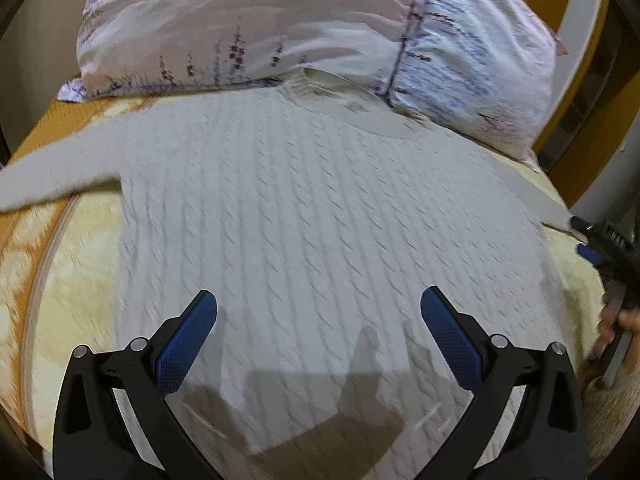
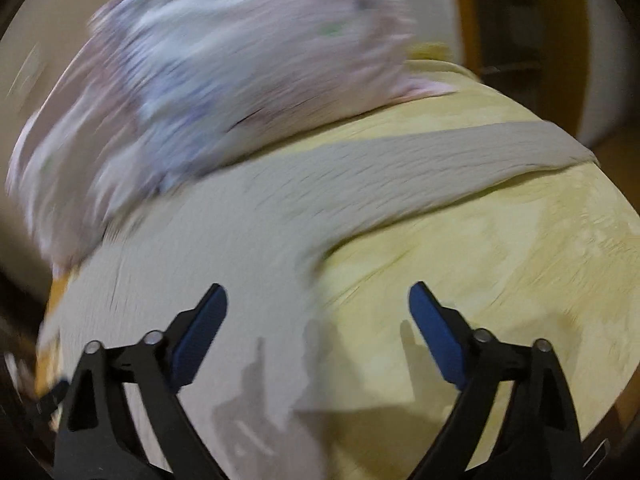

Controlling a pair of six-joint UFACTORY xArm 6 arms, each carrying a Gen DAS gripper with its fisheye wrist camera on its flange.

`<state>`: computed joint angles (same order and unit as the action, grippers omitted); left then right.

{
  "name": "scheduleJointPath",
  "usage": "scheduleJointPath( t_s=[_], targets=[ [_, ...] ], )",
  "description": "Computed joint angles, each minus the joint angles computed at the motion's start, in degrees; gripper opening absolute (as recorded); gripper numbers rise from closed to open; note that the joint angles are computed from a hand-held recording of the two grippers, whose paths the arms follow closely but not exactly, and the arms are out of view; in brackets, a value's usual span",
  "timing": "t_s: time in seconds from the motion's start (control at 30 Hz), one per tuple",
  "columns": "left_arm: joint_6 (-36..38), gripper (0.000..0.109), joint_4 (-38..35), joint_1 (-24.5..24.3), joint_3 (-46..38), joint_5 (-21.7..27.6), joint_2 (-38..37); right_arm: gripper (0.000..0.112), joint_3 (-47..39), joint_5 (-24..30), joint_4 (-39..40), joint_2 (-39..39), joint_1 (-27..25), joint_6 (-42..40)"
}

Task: Fold small clothes
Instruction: 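Grasp the sweater sleeve cuff with the right gripper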

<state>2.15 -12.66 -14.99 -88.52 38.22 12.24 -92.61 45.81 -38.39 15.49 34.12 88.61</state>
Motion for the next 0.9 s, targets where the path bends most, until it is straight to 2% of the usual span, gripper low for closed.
scheduleJointPath(
  t_s=[0.03,0.1,0.2,0.33,0.37,0.43,0.67,0.8,0.9],
  targets=[
    [-0.7,0.102,0.96,0.15,-1.96,0.99,1.25,0.081,1.89,-0.73,0.76,-1.22,-2.04,1.44],
    [-1.24,0.102,1.15,0.62,-6.12,3.14,3.78,0.069,4.25,-1.28,1.56,-2.59,-5.06,4.0],
    [-1.94,0.102,1.56,1.24,-11.22,5.19,7.0,0.061,8.66,-4.98,2.85,-4.61,-9.47,8.89],
    [-1.21,0.102,1.9,1.51,-15.16,5.33,9.87,0.051,14.65,-10.94,4.01,-6.81,-13.99,15.47],
    [-0.55,0.102,1.42,1.56,-16.02,5.22,10.56,0.043,15.55,-11.88,3.24,-7.31,-14.63,17.03],
    [1.2,0.102,-0.27,1.65,-17.6,4.65,11.93,0.04,16.66,-12.62,1.74,-7.86,-15.52,19.59],
    [6.08,0.102,-7.35,2.11,-24.21,5.91,17.09,0.019,16.59,-11.59,-1.84,-7.29,-16.88,22.84],
    [7.29,0.102,-12.07,3.01,-27.06,7.62,19.26,0.009,13.25,-5.56,-3.12,-5.79,-15.36,19.12],
    [7.84,0.102,-14.1,3.49,-28.76,8.57,20.41,0.008,9.33,-1.05,-7.57,-4.81,-13.1,18.04]
  ],
)
